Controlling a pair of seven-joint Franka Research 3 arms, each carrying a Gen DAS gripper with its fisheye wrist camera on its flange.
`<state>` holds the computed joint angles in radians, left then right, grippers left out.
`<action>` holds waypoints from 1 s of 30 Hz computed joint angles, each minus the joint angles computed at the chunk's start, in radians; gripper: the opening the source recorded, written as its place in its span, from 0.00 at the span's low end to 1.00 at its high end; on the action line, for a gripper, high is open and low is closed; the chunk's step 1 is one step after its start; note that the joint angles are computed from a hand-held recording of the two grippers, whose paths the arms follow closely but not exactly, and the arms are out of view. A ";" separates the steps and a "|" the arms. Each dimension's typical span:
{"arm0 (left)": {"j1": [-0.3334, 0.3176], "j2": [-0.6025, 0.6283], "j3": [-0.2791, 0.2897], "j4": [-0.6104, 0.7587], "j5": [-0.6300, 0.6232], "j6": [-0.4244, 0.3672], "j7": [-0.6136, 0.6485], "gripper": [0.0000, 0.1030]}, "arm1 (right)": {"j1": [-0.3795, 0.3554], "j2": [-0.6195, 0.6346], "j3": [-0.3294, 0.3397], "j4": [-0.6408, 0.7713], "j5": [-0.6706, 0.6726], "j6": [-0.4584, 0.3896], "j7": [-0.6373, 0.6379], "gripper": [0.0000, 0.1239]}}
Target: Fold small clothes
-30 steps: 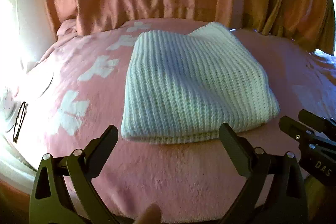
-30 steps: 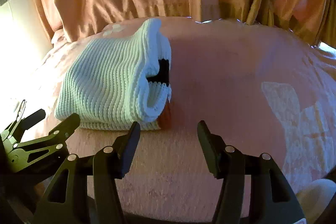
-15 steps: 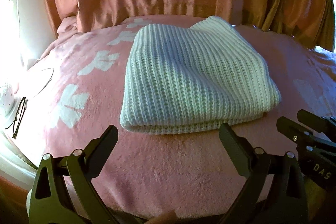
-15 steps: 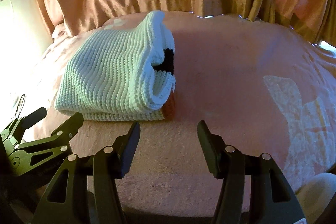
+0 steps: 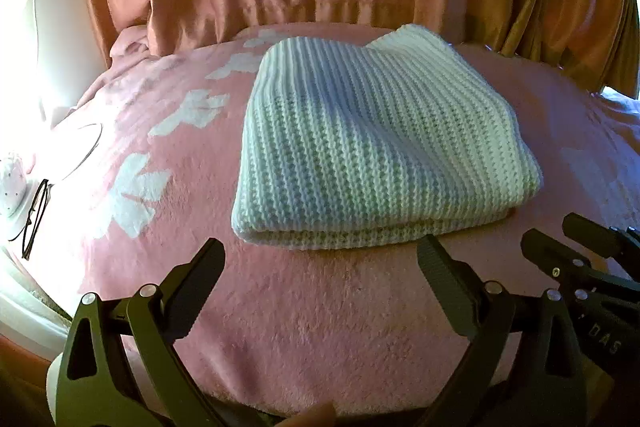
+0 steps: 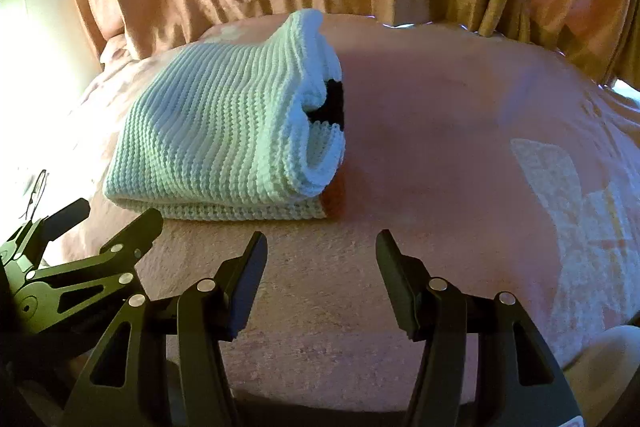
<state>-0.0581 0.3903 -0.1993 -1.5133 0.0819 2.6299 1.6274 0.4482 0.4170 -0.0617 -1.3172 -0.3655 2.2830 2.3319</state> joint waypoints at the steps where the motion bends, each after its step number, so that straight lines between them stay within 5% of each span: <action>1: -0.002 -0.002 0.002 -0.003 0.003 0.001 -0.005 0.92 | 0.000 0.001 0.000 0.002 0.000 -0.001 -0.002 0.45; 30: 0.002 -0.015 -0.002 -0.041 -0.002 -0.002 -0.009 0.92 | 0.006 0.004 -0.003 -0.005 -0.011 -0.004 0.020 0.45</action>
<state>-0.0558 0.3752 -0.2009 -1.5547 0.0800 2.6278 1.6185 0.4546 0.4213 -0.0651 -1.3220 -0.3760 2.2785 2.3518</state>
